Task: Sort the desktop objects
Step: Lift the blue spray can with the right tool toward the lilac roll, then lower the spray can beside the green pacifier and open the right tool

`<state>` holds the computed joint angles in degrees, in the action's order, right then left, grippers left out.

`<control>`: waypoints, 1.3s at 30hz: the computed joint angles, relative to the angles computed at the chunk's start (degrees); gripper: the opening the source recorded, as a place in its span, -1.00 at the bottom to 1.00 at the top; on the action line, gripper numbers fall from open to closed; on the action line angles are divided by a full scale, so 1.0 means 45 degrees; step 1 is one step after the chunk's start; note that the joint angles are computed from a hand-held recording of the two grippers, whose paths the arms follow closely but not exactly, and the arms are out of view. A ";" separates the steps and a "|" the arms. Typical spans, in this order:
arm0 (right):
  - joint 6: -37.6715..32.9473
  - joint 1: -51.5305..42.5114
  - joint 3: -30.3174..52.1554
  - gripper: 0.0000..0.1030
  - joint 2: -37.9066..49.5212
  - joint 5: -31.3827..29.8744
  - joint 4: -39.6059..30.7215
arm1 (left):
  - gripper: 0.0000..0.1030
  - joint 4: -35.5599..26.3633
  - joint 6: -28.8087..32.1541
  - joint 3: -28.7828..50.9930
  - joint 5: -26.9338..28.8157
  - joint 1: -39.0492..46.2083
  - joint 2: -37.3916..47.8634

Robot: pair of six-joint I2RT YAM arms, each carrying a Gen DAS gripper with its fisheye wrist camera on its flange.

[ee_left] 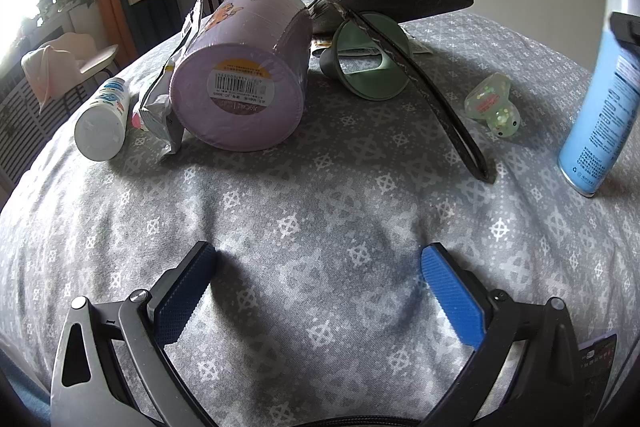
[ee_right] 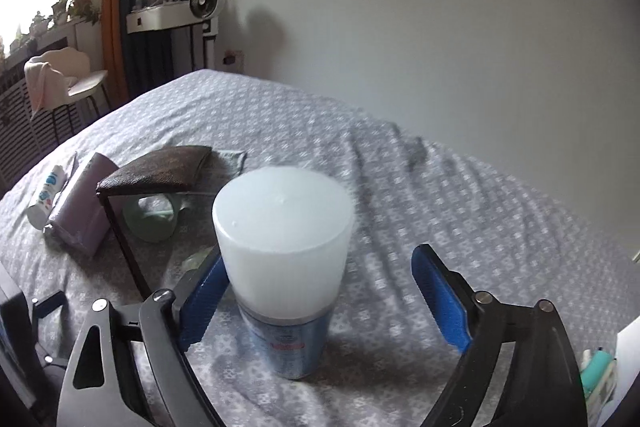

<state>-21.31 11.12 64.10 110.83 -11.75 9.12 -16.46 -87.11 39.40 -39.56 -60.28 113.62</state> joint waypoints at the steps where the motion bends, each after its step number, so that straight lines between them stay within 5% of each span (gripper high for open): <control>1: -0.0111 -0.0391 -0.0890 1.00 -0.0568 -0.0198 0.0630 | 0.99 0.0003 0.0009 0.0008 0.0001 0.0007 0.0006; 8: -0.2307 -0.4613 -0.4090 1.00 -0.1871 -0.1942 -0.0142 | 0.99 0.0049 0.0064 0.0027 -0.0003 0.0052 0.0036; 16: -0.2313 -0.8357 -0.3507 1.00 0.0697 -0.3506 -0.1476 | 0.99 0.0095 0.0128 0.0054 -0.0004 0.0103 0.0072; 21: -0.2435 -0.7356 -0.4340 1.00 0.0581 -0.1702 -0.0018 | 1.00 0.0114 0.0162 0.0068 0.0000 0.0133 0.0087; 39: -0.2526 -0.7628 -0.4239 1.00 0.0652 -0.2128 -0.0239 | 0.99 0.0192 0.0321 0.0096 0.0011 0.0259 0.0086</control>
